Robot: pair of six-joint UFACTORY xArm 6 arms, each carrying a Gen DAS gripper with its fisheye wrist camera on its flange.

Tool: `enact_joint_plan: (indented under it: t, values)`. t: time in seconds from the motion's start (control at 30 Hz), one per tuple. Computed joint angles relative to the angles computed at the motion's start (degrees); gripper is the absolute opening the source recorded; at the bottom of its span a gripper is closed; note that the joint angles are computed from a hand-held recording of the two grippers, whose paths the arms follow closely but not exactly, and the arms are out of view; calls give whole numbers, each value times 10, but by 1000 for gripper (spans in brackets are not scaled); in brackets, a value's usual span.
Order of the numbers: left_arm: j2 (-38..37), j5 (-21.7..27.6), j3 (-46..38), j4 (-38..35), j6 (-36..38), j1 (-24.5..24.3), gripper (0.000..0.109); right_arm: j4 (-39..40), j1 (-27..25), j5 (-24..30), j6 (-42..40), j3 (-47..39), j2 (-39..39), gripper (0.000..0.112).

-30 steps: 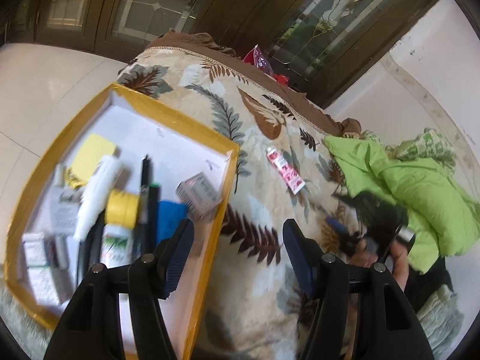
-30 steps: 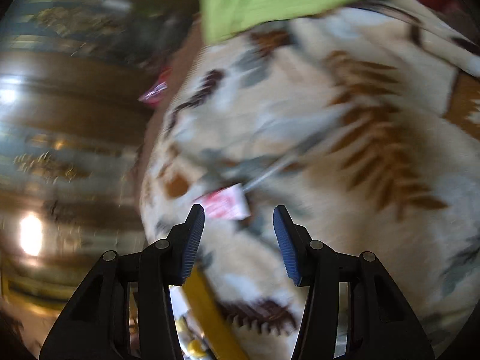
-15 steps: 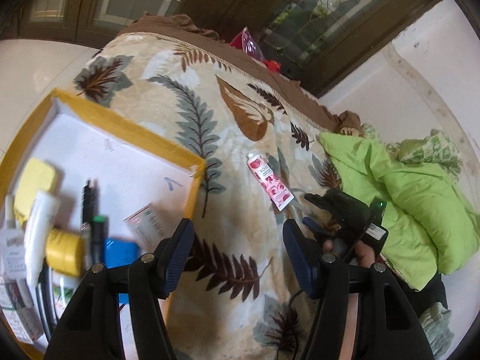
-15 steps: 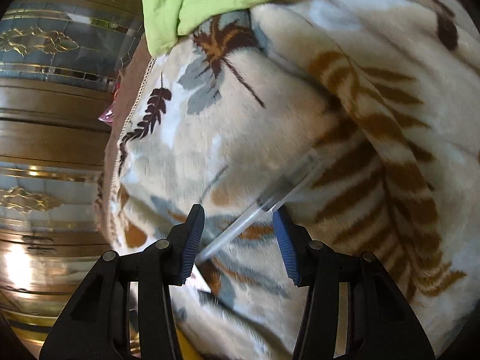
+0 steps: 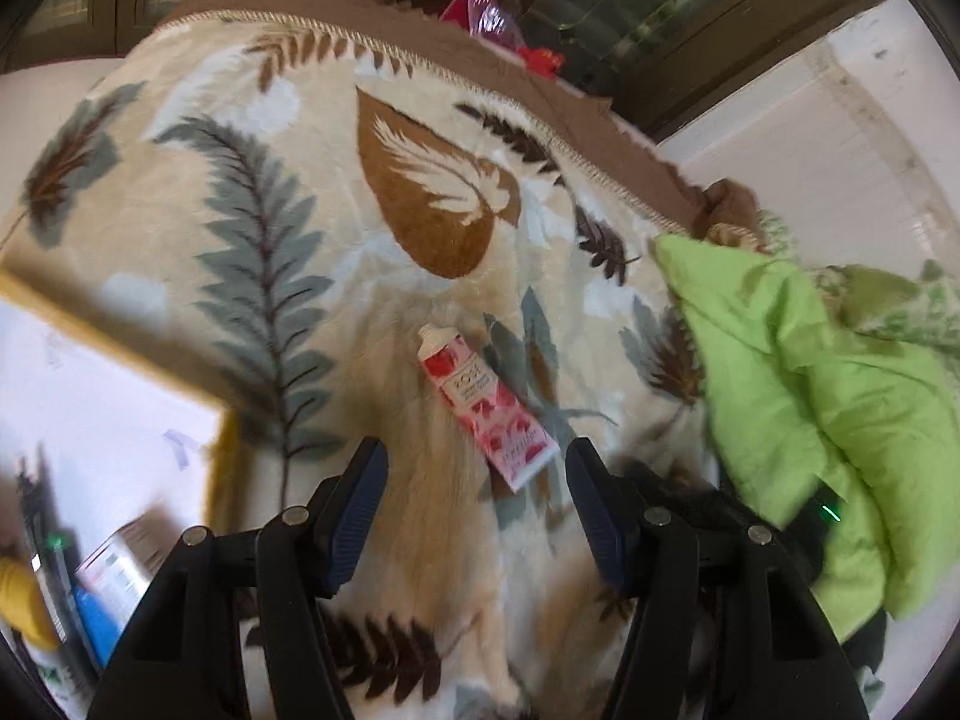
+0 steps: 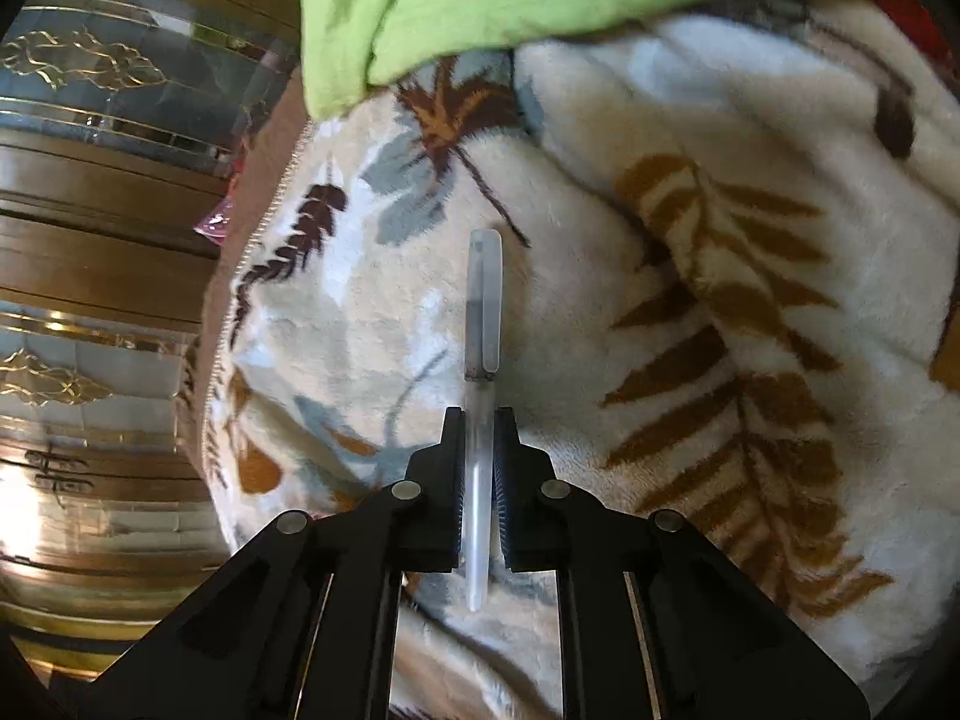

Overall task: Organize rigid objects
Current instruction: 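Grasp the clear pen with the right tool while the left grasps the rose hand-cream tube, then place the clear pen and rose tube in the tray, open both tools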

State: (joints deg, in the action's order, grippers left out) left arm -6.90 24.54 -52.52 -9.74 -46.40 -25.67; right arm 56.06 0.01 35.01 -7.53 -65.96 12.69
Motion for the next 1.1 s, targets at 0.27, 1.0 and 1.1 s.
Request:
enact_joint_plan:
  t: [0.27, 1.0, 1.1]
  values:
    - [154, 93, -158, 12, -27, 8, 62, 8, 10, 0, -44, 14, -27, 9]
    - [-129, -10, 83, -57, 73, -11, 30, 102, 16, 8, -152, 22, -56, 9]
    - [-241, 49, 121, 5, 32, -8, 30, 168, 20, 55, -234, 16, -63, 9]
